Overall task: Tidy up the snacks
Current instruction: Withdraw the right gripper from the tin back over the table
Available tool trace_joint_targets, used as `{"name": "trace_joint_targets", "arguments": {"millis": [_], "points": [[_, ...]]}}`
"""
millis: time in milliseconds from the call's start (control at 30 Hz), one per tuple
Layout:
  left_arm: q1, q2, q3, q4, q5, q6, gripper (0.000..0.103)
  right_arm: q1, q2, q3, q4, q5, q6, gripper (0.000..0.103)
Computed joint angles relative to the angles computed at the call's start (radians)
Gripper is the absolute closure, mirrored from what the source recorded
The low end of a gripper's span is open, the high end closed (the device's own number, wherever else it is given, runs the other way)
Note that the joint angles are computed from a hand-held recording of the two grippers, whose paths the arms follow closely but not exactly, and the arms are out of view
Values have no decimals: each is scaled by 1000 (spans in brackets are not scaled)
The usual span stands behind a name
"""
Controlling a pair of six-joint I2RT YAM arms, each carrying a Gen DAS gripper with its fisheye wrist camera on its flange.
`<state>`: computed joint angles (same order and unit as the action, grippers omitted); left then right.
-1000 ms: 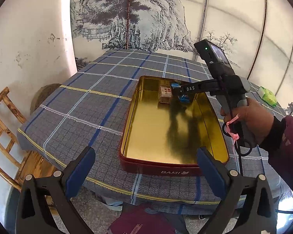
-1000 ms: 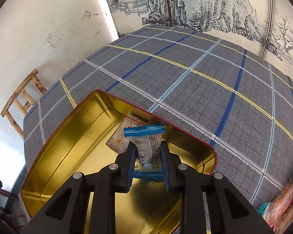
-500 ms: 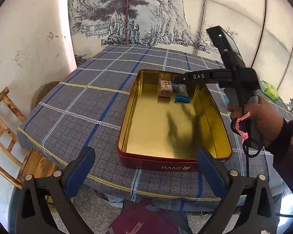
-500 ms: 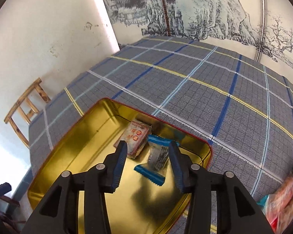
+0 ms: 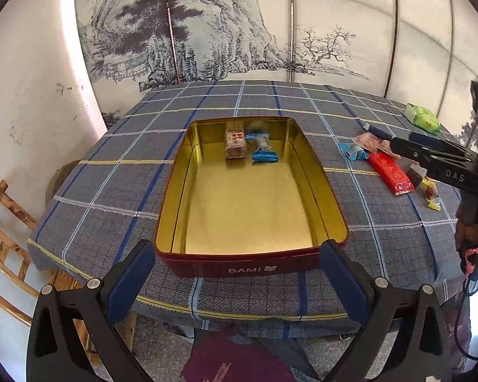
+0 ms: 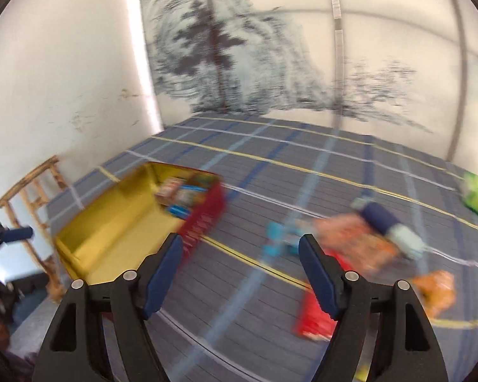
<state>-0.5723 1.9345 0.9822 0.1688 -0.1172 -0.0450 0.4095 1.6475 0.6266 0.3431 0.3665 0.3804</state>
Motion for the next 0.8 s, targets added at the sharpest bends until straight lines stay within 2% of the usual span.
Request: {"name": "trace_joint_targets", "arguments": {"millis": [67,200,400,533,667,733,800], "points": [[-23,-2,8,-1,0,27,1,-30,-90,-113,-19,65,21,25],[-68,17,82,-65,50,76,1,-155,-251,-322,-3,61,60,25],[-122,102,271,-209,119,122,1,-394,-397,-520,80,-57,-6,25],[-147,180,402,-309,184,132,1,-557,-405,-578,157,-171,-84,25],[-188,297,586,-439,227,136,1,-620,-336,-593,242,-212,-96,25],[-209,376,716,-518,241,118,1,-667,-296,-601,292,-261,-102,25],[-216,473,882,-617,301,97,1,-686,-250,-606,347,-285,-101,25]]}}
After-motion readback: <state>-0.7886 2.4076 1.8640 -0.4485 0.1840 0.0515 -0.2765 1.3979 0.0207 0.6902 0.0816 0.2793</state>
